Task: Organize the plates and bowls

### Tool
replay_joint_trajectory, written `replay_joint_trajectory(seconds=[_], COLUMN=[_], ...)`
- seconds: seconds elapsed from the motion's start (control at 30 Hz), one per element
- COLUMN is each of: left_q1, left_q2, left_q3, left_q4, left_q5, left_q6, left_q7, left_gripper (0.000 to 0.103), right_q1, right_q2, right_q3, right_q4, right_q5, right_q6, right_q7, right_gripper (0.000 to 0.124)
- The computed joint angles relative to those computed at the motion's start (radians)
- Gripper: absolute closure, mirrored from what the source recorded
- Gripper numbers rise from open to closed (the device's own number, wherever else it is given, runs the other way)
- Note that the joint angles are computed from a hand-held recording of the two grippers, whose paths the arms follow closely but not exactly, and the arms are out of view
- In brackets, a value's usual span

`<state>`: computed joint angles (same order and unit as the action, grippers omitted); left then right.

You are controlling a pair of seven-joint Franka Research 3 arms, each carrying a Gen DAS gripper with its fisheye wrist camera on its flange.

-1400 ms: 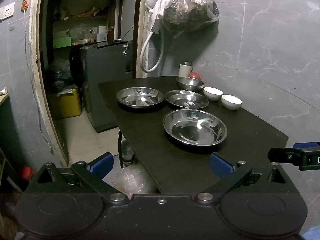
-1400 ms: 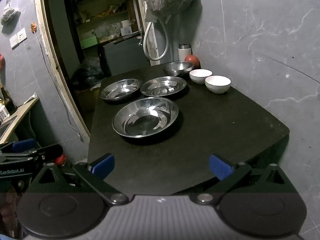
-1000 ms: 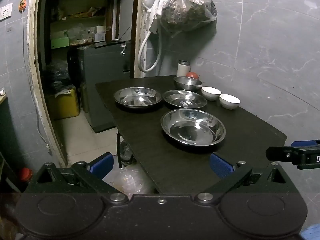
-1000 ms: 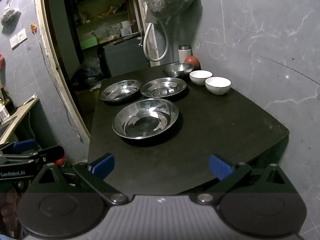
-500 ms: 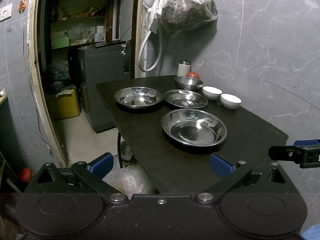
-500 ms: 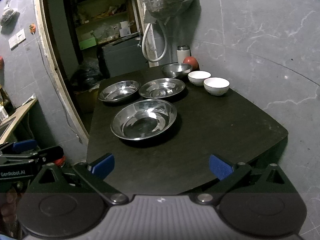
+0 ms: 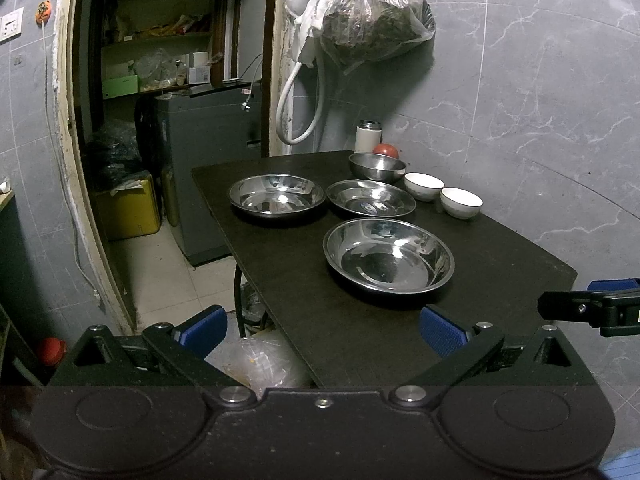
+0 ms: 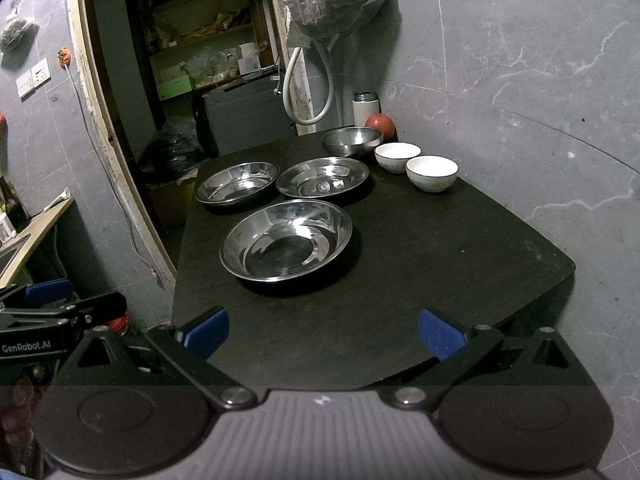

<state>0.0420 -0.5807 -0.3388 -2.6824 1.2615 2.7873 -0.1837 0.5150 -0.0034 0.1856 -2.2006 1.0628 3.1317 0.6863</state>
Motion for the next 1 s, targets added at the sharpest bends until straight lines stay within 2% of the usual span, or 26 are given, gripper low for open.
replay_joint_trajectory(seconds=[0.17,1.0], left_q1=[-0.001,-0.008], left_q2=[0.002,0.003], left_q3=[-0.001,0.005], left_q4=[0.000,0.000], left_q5=[0.003,0.002], left_q6=[-0.001,-0.005], left_q7=[-0.005,-0.002], left_gripper=[0.001,0.001], right_q1=[-0.001,0.000], right_q2=[-0.003,-0.007], right_q3=[-0.001,-0.008], right_q4=[-0.002,-0.004], right_q5=[-0.027,-0.002], right_q6=[-0.002,-0.004], right_q7=[0.026,0.001], right_gripper=[0.021,0.021])
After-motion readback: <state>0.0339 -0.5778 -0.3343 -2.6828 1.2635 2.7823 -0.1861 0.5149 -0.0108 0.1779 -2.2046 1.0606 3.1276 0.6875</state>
